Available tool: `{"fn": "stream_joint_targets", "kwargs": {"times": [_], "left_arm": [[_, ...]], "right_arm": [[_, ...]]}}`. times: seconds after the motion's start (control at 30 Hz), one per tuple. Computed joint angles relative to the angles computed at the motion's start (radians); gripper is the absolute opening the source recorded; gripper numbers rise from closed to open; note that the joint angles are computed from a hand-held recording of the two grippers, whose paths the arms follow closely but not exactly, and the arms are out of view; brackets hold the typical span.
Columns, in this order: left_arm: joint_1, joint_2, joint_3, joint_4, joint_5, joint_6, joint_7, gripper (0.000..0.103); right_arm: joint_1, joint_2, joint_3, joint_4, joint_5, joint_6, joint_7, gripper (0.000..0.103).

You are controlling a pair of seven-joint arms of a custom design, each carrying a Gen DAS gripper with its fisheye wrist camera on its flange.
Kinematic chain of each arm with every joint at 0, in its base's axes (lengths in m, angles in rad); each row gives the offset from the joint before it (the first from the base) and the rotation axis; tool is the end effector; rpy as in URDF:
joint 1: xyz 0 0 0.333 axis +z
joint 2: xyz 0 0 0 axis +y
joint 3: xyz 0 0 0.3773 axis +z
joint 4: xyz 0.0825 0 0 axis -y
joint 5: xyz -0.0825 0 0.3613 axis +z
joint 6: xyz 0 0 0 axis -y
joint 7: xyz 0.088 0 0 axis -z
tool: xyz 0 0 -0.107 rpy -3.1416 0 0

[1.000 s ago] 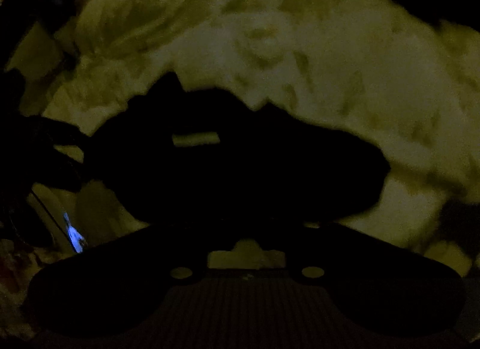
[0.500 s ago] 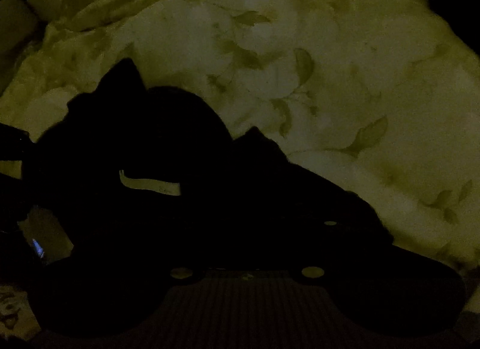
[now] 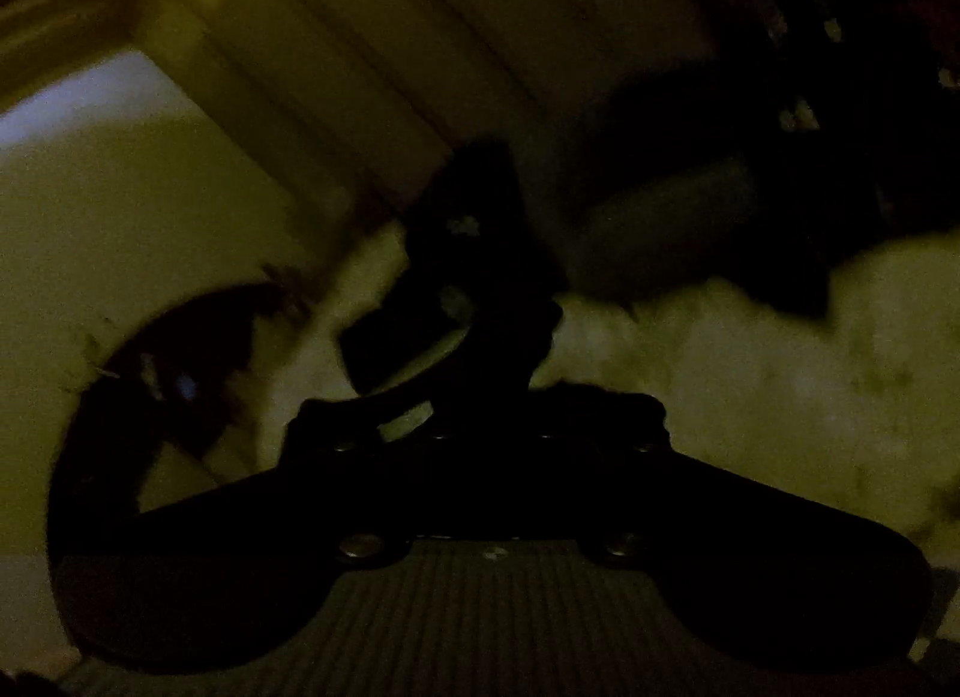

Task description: Fold large clothes

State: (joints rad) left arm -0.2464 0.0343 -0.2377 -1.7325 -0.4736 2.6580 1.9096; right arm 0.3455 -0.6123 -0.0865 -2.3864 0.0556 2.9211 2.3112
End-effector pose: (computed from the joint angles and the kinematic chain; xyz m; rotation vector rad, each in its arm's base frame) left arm 0.5415 -0.2666 0.7164 -1.3149 2.2204 -1.2853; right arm 0.3486 0.0740 0.7319 -0.9842 1.7460 -0.2607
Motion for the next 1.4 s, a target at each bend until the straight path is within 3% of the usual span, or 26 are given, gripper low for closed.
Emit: {"fn": "stream_joint_targets", "kwargs": {"times": [0.07, 0.23, 0.4, 0.57, 0.67, 0.83, 0.87, 0.9, 0.97, 1.03, 1.1, 1.17, 1.23, 1.4], "left_arm": [[-0.004, -0.030, -0.005, 0.007, -0.041, 0.024, 0.014, 0.060], [-0.022, -0.150, 0.011, -0.023, -0.141, 0.040, 0.074, 0.059], [-0.061, -0.268, 0.063, -0.037, -0.214, 0.000, 0.154, 0.060], [-0.065, -0.302, 0.091, -0.001, -0.241, -0.058, 0.151, 0.060], [-0.059, -0.271, 0.080, 0.001, -0.221, -0.029, 0.161, 0.060], [-0.023, -0.096, 0.022, 0.101, -0.071, -0.043, -0.004, 0.066], [-0.019, -0.032, 0.013, 0.145, -0.022, -0.066, -0.066, 0.091], [-0.020, 0.013, 0.008, 0.178, 0.033, -0.088, -0.112, 0.102], [-0.050, 0.121, 0.022, 0.243, 0.258, -0.112, -0.278, 0.103], [-0.073, 0.183, 0.046, 0.273, 0.379, -0.138, -0.378, 0.103], [-0.078, 0.227, 0.062, 0.290, 0.437, -0.200, -0.424, 0.103], [-0.080, 0.229, 0.080, 0.265, 0.490, -0.254, -0.474, 0.103], [-0.052, 0.207, 0.080, 0.199, 0.490, -0.280, -0.471, 0.103], [0.018, 0.113, 0.075, 0.015, 0.431, -0.368, -0.467, 0.103]], "right_arm": [[0.036, -0.035, -0.017, -0.006, 0.028, 0.062, 0.002, 0.005], [0.089, -0.141, -0.015, -0.007, 0.023, 0.124, 0.009, 0.005], [0.186, -0.188, -0.036, 0.057, -0.031, 0.157, -0.060, 0.005], [0.315, -0.184, -0.085, 0.111, -0.048, 0.229, -0.121, 0.005], [0.314, -0.165, -0.100, 0.119, -0.060, 0.221, -0.138, 0.005], [0.261, -0.064, -0.146, 0.134, -0.040, 0.164, -0.148, 0.005], [0.230, -0.027, -0.148, 0.141, -0.040, 0.147, -0.152, 0.005], [0.169, 0.026, -0.136, 0.154, -0.049, 0.124, -0.151, 0.005], [0.003, 0.129, -0.063, 0.187, -0.085, 0.046, -0.109, 0.009], [-0.112, 0.199, 0.000, 0.196, -0.085, 0.002, -0.031, 0.011], [-0.233, 0.229, 0.092, 0.180, -0.134, -0.028, 0.091, 0.030], [-0.239, 0.218, 0.110, 0.131, -0.141, -0.054, 0.145, 0.052], [-0.185, 0.192, 0.091, 0.075, -0.126, -0.093, 0.124, 0.054], [-0.069, 0.130, 0.049, -0.006, -0.063, -0.310, 0.001, 0.056]]}}
